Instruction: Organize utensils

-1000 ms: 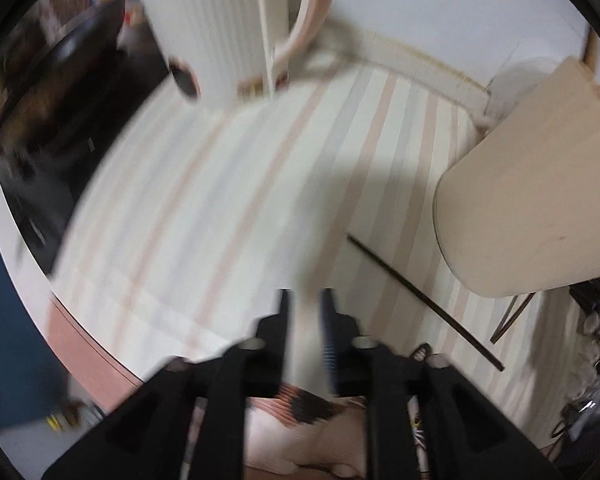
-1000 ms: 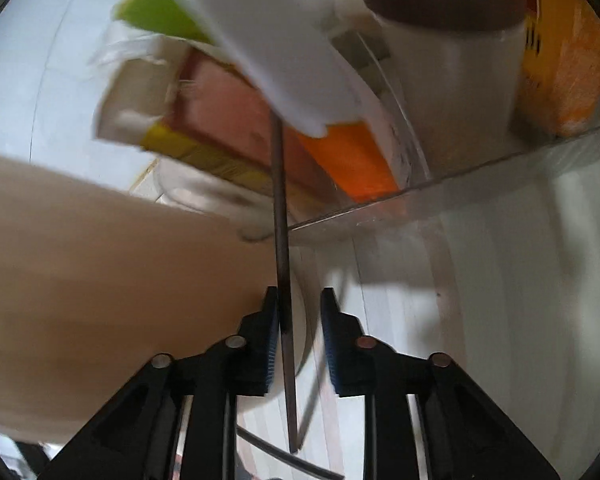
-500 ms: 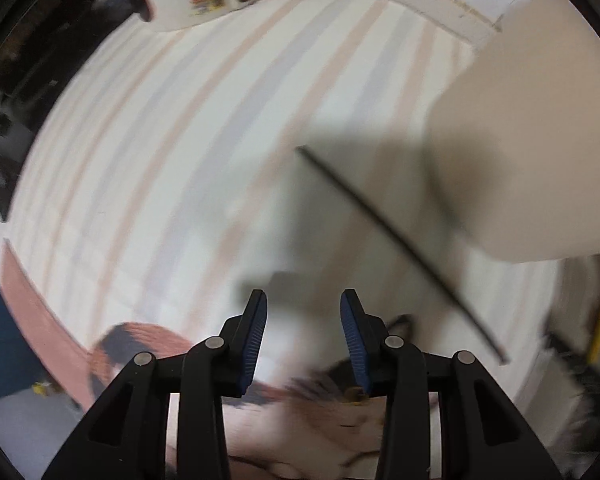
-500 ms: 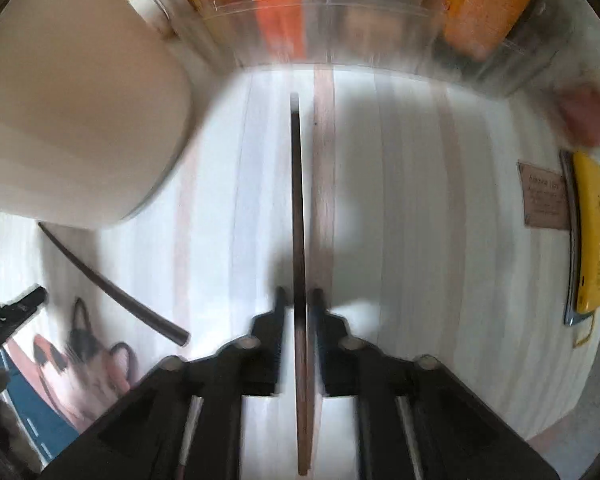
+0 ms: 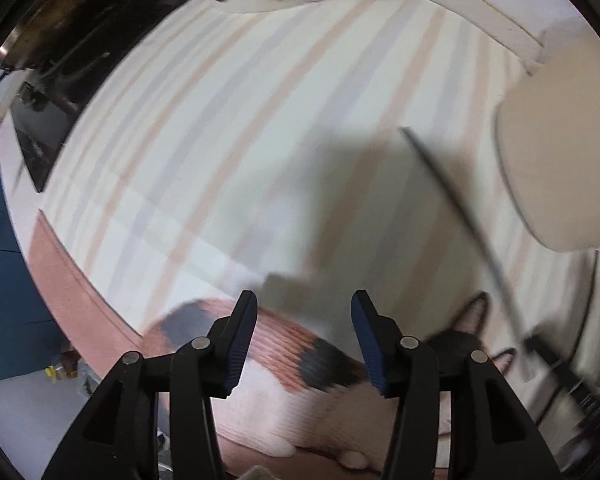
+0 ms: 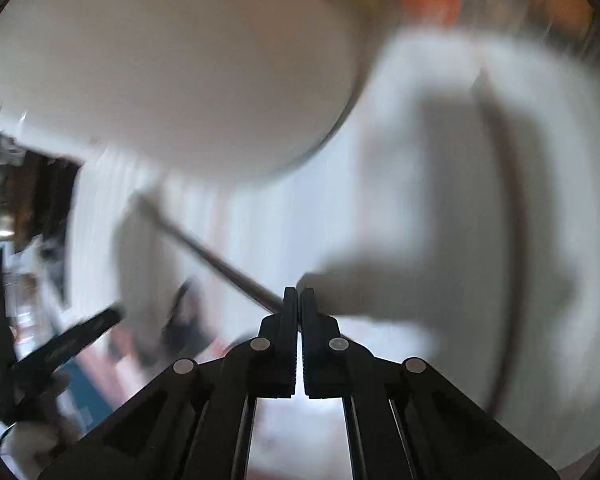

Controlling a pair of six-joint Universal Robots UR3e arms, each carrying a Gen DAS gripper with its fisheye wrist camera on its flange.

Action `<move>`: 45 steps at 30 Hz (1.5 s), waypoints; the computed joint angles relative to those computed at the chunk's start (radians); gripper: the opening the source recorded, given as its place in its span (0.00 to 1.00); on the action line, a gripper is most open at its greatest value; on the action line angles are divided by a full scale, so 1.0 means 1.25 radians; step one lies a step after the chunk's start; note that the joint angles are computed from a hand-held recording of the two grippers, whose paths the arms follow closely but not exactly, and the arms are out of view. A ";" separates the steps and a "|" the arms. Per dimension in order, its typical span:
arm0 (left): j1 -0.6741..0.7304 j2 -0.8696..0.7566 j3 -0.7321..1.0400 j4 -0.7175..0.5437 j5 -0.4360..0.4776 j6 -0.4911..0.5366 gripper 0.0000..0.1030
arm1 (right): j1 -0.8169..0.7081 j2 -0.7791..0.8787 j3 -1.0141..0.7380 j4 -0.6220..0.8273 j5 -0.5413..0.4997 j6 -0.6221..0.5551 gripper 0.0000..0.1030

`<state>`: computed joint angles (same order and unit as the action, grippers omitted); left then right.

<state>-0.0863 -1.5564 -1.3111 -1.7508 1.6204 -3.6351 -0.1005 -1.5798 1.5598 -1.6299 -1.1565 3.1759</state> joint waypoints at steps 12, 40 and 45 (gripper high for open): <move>-0.147 -0.254 0.260 -0.013 -0.007 -0.058 0.31 | -0.156 -0.149 -0.037 0.110 -0.144 -0.065 0.32; 0.062 -0.094 0.073 0.000 -0.143 0.082 0.42 | -0.054 -0.058 -0.046 0.165 0.009 -0.122 0.00; -0.033 -0.246 0.202 0.027 -0.061 0.023 0.34 | -0.177 -0.119 -0.091 0.193 -0.079 -0.141 0.03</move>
<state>-0.1276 -1.8640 -1.0589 -1.7170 1.5445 -3.6067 -0.3214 -1.7290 1.4462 -1.3887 -1.2555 2.9992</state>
